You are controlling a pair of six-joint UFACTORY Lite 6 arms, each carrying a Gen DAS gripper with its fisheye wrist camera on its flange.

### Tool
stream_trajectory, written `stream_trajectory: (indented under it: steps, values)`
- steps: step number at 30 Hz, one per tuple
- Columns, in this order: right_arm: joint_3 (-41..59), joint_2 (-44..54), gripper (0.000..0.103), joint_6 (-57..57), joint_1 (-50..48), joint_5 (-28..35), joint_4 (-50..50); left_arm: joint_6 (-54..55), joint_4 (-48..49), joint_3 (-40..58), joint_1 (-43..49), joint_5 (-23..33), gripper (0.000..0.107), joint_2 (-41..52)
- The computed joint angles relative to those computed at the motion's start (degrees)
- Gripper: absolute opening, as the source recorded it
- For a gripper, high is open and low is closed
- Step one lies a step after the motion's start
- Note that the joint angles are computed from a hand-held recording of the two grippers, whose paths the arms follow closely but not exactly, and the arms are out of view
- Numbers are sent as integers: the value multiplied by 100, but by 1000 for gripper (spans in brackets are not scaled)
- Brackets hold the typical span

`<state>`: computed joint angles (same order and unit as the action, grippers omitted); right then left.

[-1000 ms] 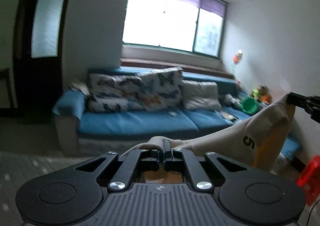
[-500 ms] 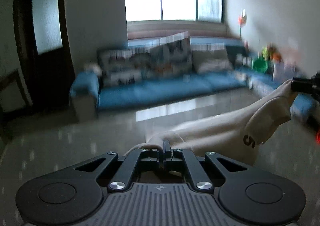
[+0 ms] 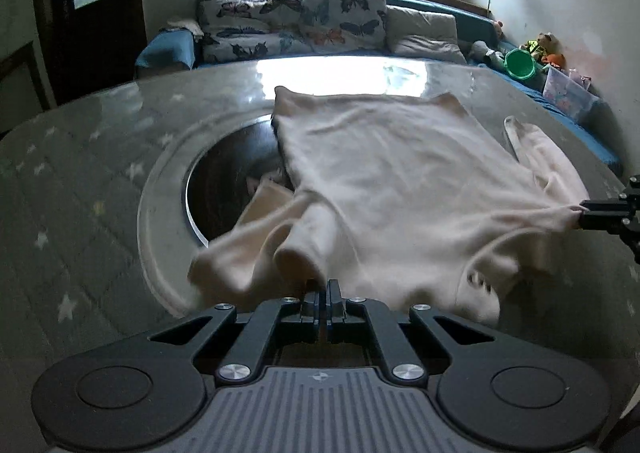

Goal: Fold clothes
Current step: 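Lay the sweatshirt flat on the mattress and open both grippers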

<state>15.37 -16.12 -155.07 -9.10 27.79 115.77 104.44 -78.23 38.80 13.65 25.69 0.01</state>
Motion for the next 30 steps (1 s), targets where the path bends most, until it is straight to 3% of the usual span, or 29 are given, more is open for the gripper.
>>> stream_trajectory:
  steps: [4, 11, 14, 21, 30]
  values:
    - [-94, -143, 5, 411, 16, -114, -430, 152, -18, -44, 152, 65, 3, 135]
    - [441, -222, 10, 2786, -1217, 550, -2865, 94, 459, -168, 371, 451, 5, -264]
    - [948, 206, 12, 2918, -1692, 440, -2725, 5, 711, -248, 409, 725, 5, -513]
    - [2873, 2539, 17, 2334, -2032, -215, -912, -89, 481, -466, -602, 948, 7, -939]
    - [5062, 4705, 19, 4144, -2144, -195, -1439, 668, -1173, 336, -2466, 503, 10, 345]
